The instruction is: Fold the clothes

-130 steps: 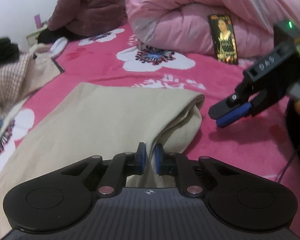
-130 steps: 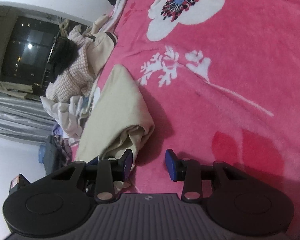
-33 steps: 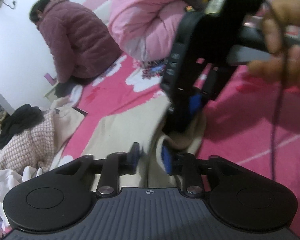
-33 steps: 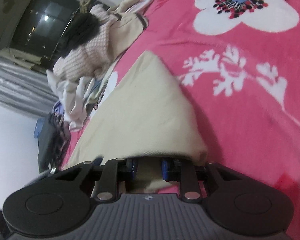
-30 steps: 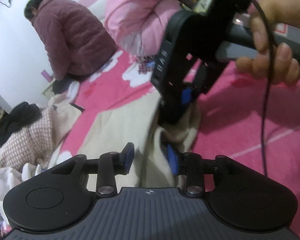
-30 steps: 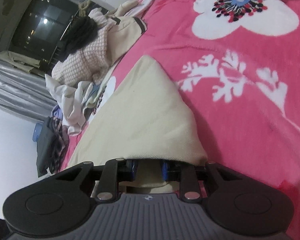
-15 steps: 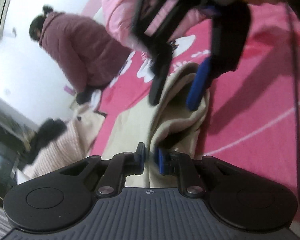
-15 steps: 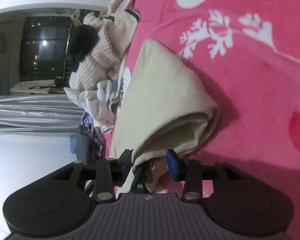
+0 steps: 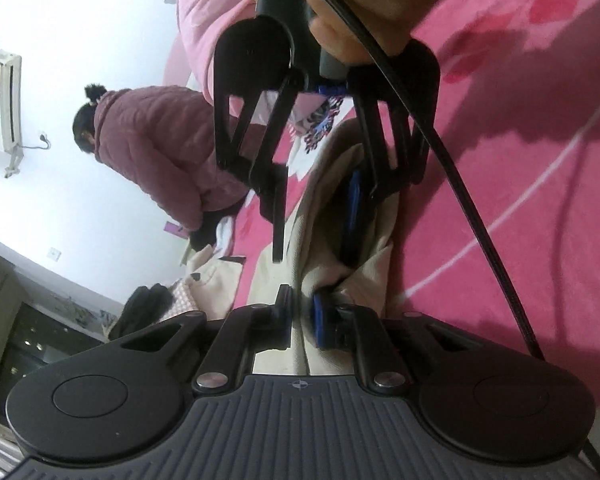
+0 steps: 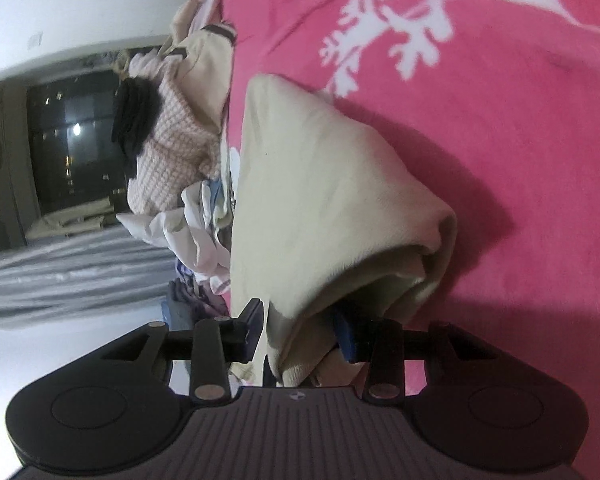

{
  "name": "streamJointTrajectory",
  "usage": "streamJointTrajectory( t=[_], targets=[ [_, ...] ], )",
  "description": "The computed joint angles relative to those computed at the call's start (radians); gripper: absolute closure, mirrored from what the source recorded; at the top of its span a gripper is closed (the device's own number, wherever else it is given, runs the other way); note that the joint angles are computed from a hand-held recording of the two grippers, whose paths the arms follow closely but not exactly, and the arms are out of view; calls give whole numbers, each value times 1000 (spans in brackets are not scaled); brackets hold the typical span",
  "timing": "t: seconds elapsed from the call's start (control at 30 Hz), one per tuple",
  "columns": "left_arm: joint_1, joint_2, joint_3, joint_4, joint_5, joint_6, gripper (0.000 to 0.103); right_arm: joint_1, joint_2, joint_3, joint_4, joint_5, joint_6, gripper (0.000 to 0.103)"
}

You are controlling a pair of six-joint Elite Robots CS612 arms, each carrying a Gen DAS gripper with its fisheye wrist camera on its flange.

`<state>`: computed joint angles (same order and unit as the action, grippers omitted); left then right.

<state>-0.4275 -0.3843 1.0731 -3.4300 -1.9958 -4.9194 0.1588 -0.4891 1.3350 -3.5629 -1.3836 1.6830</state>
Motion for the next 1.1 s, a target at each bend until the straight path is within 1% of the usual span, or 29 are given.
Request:
streamJointTrajectory(
  t=[0.1, 0.17, 0.2, 0.23, 0.3, 0.33, 0.4, 0.43, 0.5, 0.53, 0.57, 0.6, 0.63, 0.7, 0.73, 0.77, 0.8, 0.83, 0.87, 0.9, 0.97, 1.0, 1.03, 1.1],
  targets=[
    [2, -3, 11, -20, -5, 7, 92, 0, -14, 18, -9, -2, 18, 55],
    [2, -9, 32, -41, -12, 13, 92, -3, -22, 19, 24, 16, 4, 49],
    [2, -10, 33, -42, -14, 14, 92, -4, -22, 16, 46, 23, 1, 48],
    [2, -11, 34, -40, -14, 13, 92, -6, -17, 6, 62, 29, 13, 48],
    [1, -19, 47, -38, -13, 12, 92, -6, 5, -19, 57, 32, 34, 49],
    [-1, -26, 59, -39, -10, 12, 92, -4, 17, -34, 45, 16, 44, 50],
    [-3, -32, 78, -54, -7, 17, 93, 5, 51, -68, -39, -38, 74, 55],
    [-5, -35, 88, -61, -5, 20, 93, 11, 67, -83, -83, -70, 80, 60],
    [-5, -32, 85, -64, -4, 30, 93, 22, 86, -98, -168, -134, 35, 64],
    [-4, -31, 84, -65, -3, 35, 93, 26, 87, -99, -179, -158, 6, 69],
    [-4, -30, 83, -66, -3, 40, 93, 26, 74, -80, -149, -163, -35, 71],
    [-3, -30, 88, -63, -4, 56, 91, 27, 60, -62, -111, -172, -75, 71],
    [-3, -31, 93, -61, -5, 72, 91, 27, 50, -49, -85, -180, -92, 71],
    [-1, -32, 103, -57, -7, 103, 91, 23, 56, -40, -98, -184, -37, 74],
    [-2, -31, 105, -65, -6, 103, 91, 21, 58, -35, -105, -187, -7, 77],
    [-2, -30, 107, -72, -4, 102, 91, 19, 59, -31, -113, -189, 3, 83],
    [-2, -31, 107, -73, -4, 92, 91, 19, 57, -31, -128, -196, -28, 87],
    [-2, -32, 108, -74, -3, 94, 91, 21, 52, -33, -137, -206, -95, 91],
    [-2, -34, 109, -76, -3, 97, 91, 23, 41, -29, -114, -213, -173, 92],
    [-2, -35, 110, -77, -3, 101, 92, 25, 26, -23, -71, -220, -242, 92],
    [3, -34, 115, -60, -24, 171, 93, 24, -13, 3, 100, -226, -327, 92],
    [5, -34, 117, -51, -34, 205, 93, 22, -21, 13, 144, -214, -331, 96],
    [9, -32, 112, -40, -47, 215, 92, 20, -23, 17, 147, -207, -305, 94],
    [10, -41, 117, -24, -48, 184, 90, 13, -34, 43, 120, -182, -253, 86]
  ],
)
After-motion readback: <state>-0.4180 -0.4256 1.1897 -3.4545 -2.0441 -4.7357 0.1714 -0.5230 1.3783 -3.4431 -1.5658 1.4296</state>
